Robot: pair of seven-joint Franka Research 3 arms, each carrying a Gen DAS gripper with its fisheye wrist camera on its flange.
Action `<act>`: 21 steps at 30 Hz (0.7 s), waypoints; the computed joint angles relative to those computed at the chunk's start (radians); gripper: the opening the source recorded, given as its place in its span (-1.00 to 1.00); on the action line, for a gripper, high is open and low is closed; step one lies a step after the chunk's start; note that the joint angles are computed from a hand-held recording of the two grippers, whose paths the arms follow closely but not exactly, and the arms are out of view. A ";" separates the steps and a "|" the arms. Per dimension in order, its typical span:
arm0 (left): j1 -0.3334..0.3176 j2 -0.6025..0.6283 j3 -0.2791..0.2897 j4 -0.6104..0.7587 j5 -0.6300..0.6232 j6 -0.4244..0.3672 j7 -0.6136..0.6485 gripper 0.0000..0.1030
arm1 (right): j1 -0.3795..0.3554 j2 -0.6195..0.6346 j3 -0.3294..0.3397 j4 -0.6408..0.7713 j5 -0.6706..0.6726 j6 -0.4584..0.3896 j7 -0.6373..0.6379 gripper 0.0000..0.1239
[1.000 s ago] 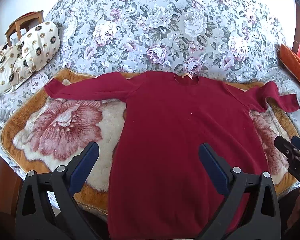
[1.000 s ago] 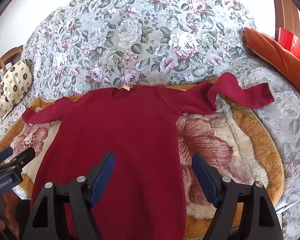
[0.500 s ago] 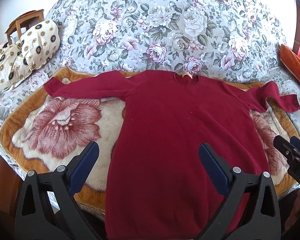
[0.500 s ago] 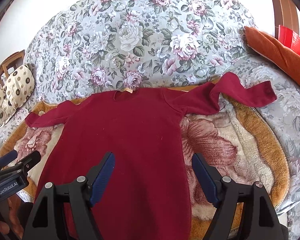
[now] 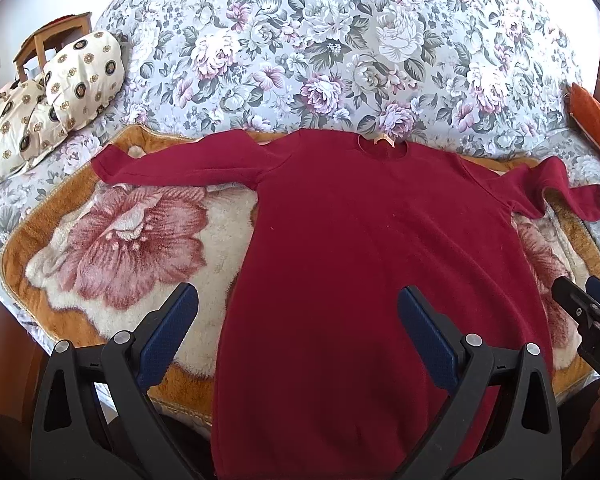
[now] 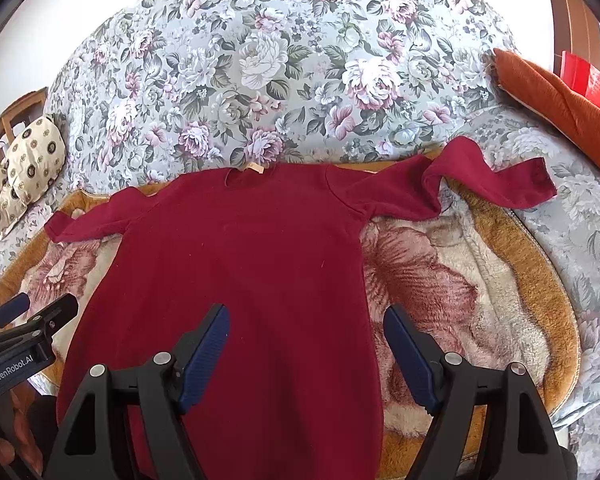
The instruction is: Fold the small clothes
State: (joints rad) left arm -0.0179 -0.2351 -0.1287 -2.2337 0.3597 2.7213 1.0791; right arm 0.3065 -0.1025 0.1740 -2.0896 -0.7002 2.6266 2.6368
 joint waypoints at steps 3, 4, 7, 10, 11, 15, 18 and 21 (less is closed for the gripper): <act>0.001 0.005 0.000 0.003 -0.002 -0.002 0.000 0.96 | 0.003 0.006 0.000 0.004 0.002 -0.003 -0.009 0.26; 0.001 0.006 0.000 0.003 -0.002 -0.001 0.000 0.96 | 0.004 0.008 0.000 0.006 0.005 -0.005 -0.016 0.26; 0.001 0.010 0.000 0.005 -0.003 -0.003 0.000 0.96 | 0.009 0.013 -0.002 0.010 0.006 -0.008 -0.019 0.26; 0.002 0.015 0.001 0.008 -0.004 -0.005 -0.001 0.96 | 0.014 0.021 -0.005 0.017 0.017 -0.012 -0.032 0.26; 0.002 0.018 0.001 0.009 -0.005 -0.006 -0.001 0.96 | 0.016 0.024 -0.006 0.019 0.018 -0.014 -0.034 0.26; 0.001 0.028 0.002 0.016 -0.008 -0.011 0.000 0.96 | 0.024 0.035 -0.010 0.028 0.026 -0.019 -0.046 0.26; 0.002 0.033 0.001 0.019 -0.005 -0.013 -0.001 0.96 | 0.029 0.044 -0.016 0.035 0.036 -0.024 -0.057 0.26; 0.003 0.038 0.003 0.022 -0.007 -0.013 -0.001 0.96 | 0.035 0.049 -0.019 0.042 0.038 -0.026 -0.058 0.26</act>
